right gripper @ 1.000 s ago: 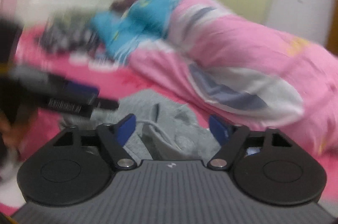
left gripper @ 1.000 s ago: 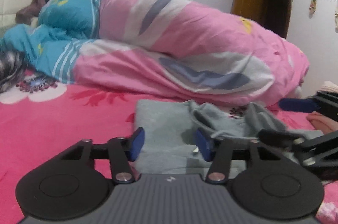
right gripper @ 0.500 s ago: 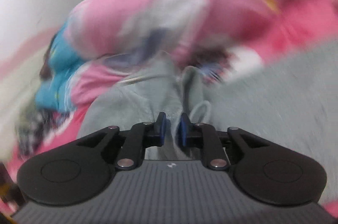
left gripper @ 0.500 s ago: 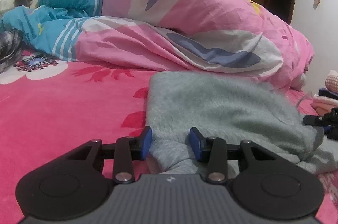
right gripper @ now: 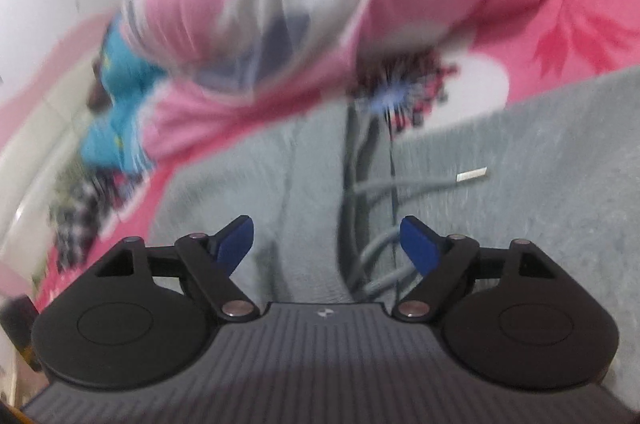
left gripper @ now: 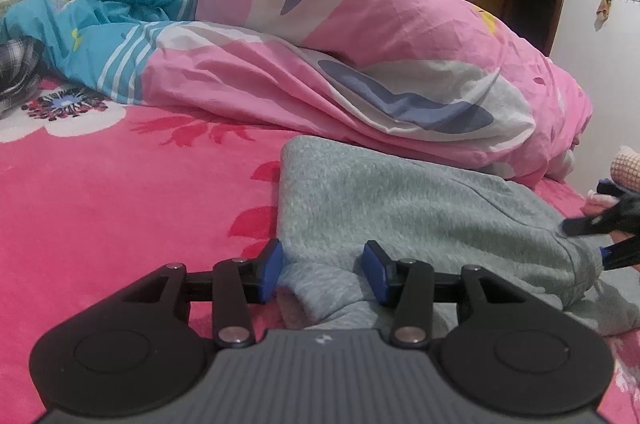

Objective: Fold clothes

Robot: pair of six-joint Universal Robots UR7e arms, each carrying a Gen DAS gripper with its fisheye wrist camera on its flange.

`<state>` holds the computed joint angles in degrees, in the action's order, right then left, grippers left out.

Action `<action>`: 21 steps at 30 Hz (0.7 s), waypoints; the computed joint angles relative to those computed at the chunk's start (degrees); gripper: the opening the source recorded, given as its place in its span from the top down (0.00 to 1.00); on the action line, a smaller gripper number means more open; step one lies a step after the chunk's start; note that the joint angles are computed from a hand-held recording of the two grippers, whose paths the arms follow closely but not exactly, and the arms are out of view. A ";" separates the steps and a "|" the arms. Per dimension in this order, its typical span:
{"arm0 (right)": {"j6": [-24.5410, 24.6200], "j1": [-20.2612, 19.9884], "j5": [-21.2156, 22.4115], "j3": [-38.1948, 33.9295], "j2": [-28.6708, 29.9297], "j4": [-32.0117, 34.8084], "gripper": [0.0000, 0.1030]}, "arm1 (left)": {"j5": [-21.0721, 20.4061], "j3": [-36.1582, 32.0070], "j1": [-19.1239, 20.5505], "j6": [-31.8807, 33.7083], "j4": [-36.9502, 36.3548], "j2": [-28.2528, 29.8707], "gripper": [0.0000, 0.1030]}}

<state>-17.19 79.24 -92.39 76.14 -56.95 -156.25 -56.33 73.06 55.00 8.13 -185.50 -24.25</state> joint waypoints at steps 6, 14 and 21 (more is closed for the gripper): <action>8.71 -2.25 4.47 -1.52 -0.57 -1.37 0.90 | -0.28 -0.05 0.16 -1.01 0.54 -0.11 0.54; 13.73 -5.26 9.33 4.11 -5.61 2.48 0.45 | -0.20 -0.11 0.20 -1.24 0.62 -0.06 0.52; 13.68 -4.59 10.30 -1.36 -3.73 11.66 0.34 | -0.61 -0.12 0.38 -1.24 0.29 0.05 0.52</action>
